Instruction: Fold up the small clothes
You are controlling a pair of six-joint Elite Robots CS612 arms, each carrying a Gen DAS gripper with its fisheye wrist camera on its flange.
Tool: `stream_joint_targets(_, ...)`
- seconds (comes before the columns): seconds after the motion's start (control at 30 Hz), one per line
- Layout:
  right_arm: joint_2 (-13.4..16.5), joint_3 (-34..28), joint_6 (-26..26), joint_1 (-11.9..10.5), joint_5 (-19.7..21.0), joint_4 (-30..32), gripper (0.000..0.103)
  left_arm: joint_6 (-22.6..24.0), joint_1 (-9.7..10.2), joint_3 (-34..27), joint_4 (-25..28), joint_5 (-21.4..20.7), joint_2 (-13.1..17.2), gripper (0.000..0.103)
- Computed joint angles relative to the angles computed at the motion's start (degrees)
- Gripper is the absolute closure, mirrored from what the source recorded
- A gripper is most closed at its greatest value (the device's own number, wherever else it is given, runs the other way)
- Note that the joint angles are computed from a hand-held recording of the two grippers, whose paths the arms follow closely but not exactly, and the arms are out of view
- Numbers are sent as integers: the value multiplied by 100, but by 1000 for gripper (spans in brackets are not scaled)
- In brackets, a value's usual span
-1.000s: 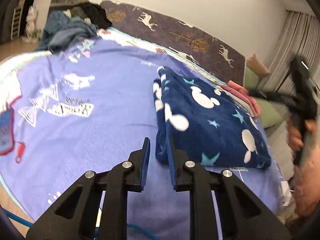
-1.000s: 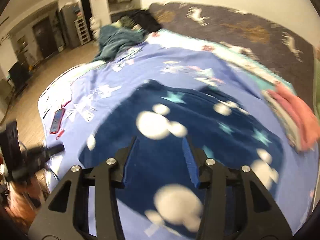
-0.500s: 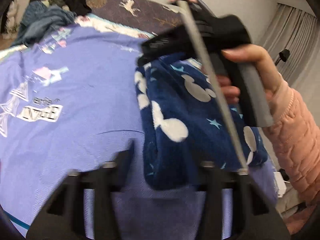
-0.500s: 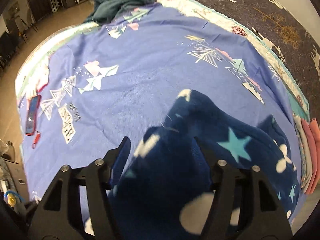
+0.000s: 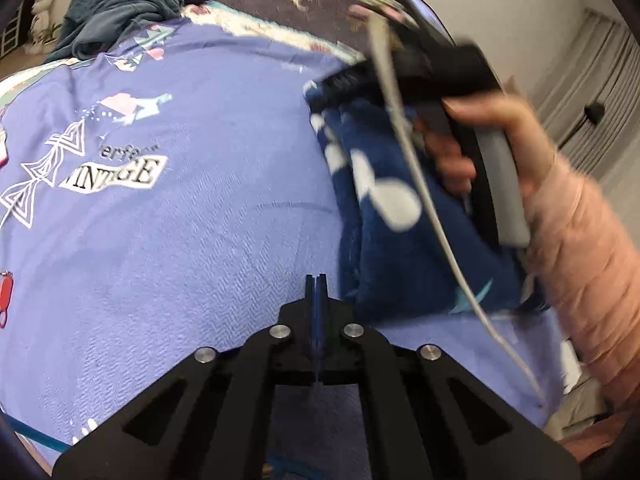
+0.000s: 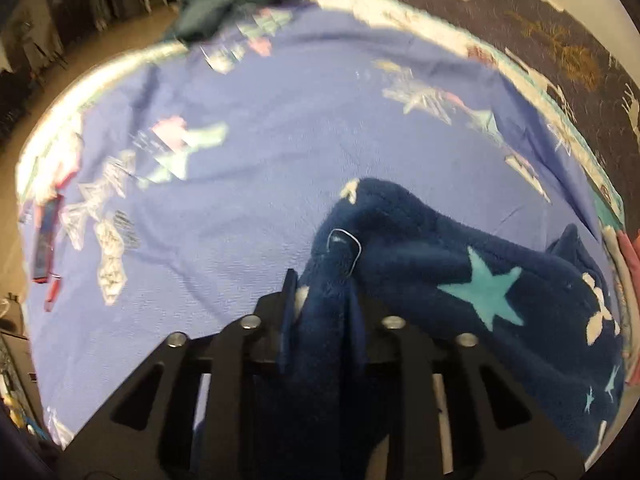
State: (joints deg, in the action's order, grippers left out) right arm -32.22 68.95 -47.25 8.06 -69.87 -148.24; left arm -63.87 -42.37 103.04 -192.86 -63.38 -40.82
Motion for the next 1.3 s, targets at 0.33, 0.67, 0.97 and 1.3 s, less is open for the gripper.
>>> stream_joint_targets(0.33,-807,1159,1382,-1297,1647,-952,64,909,-96,-281,-453,236,24,74)
stream_joint_targets(0.67,-759,2007,1186,-1713,944,-1336,64,572,57,-594,847,67,158,42)
stream_joint_targets(0.97,-1173,3016,-568,-1672,1918,-2903,39,-242,113,-111,-53,115,-24,41)
stream_joint_targets(1.3,-1021,3450,-2126,-1085,1356,-3864,35,-11,346,-159,-535,-312,-35,40)
